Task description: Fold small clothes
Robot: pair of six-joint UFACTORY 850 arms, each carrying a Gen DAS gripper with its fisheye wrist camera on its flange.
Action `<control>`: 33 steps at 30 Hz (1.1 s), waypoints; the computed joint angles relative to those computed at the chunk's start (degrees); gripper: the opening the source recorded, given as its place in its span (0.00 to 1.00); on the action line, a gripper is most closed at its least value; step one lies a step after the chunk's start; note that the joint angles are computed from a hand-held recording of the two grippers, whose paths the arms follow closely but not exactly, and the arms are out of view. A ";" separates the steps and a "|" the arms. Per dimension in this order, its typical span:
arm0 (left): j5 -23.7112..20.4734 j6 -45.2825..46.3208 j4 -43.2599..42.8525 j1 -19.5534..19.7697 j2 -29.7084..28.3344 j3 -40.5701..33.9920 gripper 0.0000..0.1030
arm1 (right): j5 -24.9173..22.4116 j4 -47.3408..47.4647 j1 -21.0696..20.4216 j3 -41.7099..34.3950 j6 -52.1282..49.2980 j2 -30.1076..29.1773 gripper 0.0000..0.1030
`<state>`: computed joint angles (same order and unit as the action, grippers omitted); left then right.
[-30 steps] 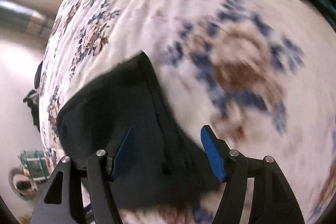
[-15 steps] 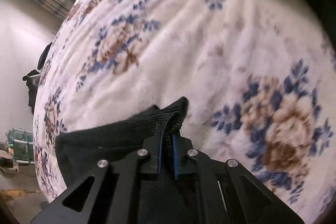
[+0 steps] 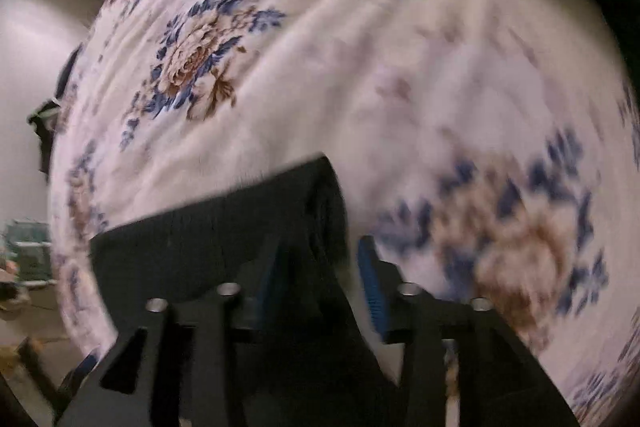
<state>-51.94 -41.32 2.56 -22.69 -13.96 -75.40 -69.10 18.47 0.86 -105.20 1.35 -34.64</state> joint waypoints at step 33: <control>-2.44 -1.11 1.01 -1.75 -0.24 2.49 1.00 | 1.85 16.38 -11.70 40.45 15.12 32.00 0.68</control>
<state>-54.38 -42.43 3.57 -24.44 -14.20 -72.91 -67.25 34.85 -10.85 -64.74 16.47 -2.64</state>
